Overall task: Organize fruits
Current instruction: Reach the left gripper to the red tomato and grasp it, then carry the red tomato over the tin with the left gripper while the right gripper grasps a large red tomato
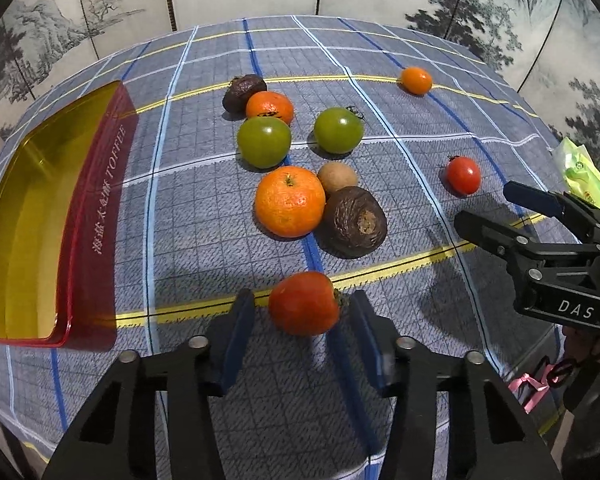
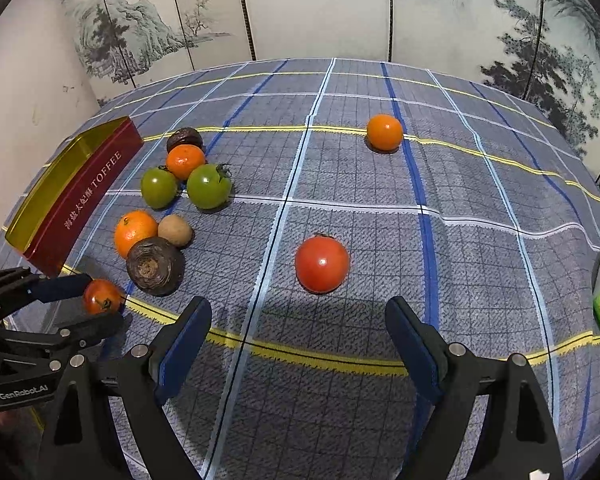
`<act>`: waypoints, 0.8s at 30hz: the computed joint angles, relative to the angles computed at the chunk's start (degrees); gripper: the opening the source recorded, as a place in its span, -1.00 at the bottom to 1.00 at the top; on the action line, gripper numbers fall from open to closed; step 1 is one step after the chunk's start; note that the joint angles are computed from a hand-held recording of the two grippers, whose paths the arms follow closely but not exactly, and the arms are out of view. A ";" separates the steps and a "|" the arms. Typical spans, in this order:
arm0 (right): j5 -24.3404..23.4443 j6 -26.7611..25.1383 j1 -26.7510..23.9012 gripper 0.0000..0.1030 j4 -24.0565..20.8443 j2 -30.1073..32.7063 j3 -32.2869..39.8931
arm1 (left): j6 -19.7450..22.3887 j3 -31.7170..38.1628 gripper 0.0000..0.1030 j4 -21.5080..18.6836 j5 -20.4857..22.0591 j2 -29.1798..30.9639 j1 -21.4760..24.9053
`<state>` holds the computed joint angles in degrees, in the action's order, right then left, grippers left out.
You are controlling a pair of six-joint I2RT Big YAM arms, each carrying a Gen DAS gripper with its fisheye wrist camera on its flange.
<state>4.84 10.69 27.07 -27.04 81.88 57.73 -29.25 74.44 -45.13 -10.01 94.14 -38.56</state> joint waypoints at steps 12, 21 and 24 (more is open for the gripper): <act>-0.85 0.19 -0.29 0.67 -0.99 1.36 1.13 | 0.45 -0.80 -0.31 1.38 0.60 -1.08 0.70; -1.03 0.90 -0.95 0.51 -0.98 2.88 2.02 | -0.16 -2.55 -0.31 2.70 -0.22 -4.77 2.98; -1.28 1.24 -1.32 0.41 -0.97 3.42 2.37 | -0.01 -2.92 -0.31 2.94 -1.04 -5.93 3.76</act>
<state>3.56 11.93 25.74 -28.01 85.31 60.09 -29.25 71.52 -42.19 -11.05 88.21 -34.80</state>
